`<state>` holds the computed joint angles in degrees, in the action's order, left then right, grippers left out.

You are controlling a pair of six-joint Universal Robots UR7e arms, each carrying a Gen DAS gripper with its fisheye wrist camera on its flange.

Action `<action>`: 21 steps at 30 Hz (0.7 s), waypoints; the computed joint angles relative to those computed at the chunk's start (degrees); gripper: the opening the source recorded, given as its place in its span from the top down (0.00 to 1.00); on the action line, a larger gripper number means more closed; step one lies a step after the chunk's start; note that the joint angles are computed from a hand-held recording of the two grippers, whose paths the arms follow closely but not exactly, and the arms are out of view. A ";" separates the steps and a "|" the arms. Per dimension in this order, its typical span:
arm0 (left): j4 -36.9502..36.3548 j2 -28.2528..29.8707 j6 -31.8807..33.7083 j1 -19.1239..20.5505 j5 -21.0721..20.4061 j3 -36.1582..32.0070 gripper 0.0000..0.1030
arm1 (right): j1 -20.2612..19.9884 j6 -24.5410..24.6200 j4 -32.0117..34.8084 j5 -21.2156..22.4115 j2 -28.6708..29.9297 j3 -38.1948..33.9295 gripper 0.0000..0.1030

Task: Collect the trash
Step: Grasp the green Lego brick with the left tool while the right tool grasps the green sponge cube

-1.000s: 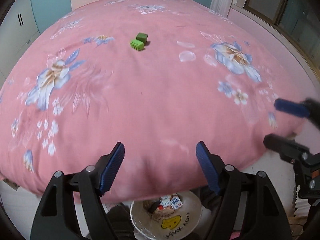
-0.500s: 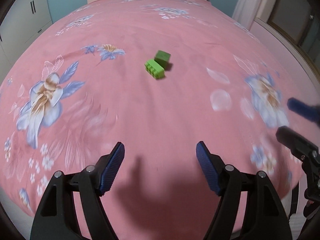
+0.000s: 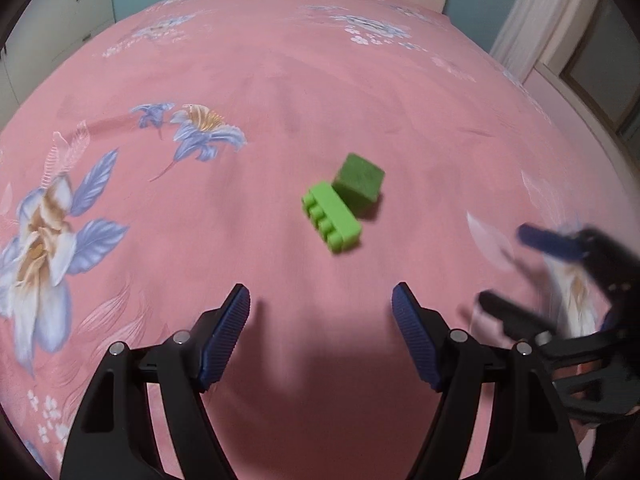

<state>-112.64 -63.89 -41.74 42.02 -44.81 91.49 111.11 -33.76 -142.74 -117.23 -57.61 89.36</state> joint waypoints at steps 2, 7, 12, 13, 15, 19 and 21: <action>-1.14 0.79 0.54 0.74 -0.21 -0.66 0.30 | -0.32 -1.12 1.34 0.69 1.72 -1.84 0.32; -3.95 2.74 3.49 2.50 -1.15 -2.24 0.41 | -0.44 -4.12 0.20 1.46 6.36 -6.04 0.32; -6.36 3.51 4.79 3.99 -2.56 -2.77 0.48 | -0.90 -6.06 0.14 3.13 9.12 -8.56 0.33; -6.80 3.60 5.25 4.19 -2.72 -2.82 0.49 | -0.95 -6.54 -0.21 3.41 9.60 -8.82 0.33; -6.95 3.93 5.99 4.56 -2.81 -3.20 0.53 | -0.91 -7.23 -0.64 3.56 10.58 -9.53 0.34; -7.12 4.48 6.11 6.11 -4.69 -5.10 0.64 | -0.79 -7.06 -3.06 4.20 12.60 -11.27 0.40; -6.94 4.94 6.87 6.63 -4.96 -5.97 0.69 | -0.70 -6.78 -2.09 4.77 13.30 -12.22 0.48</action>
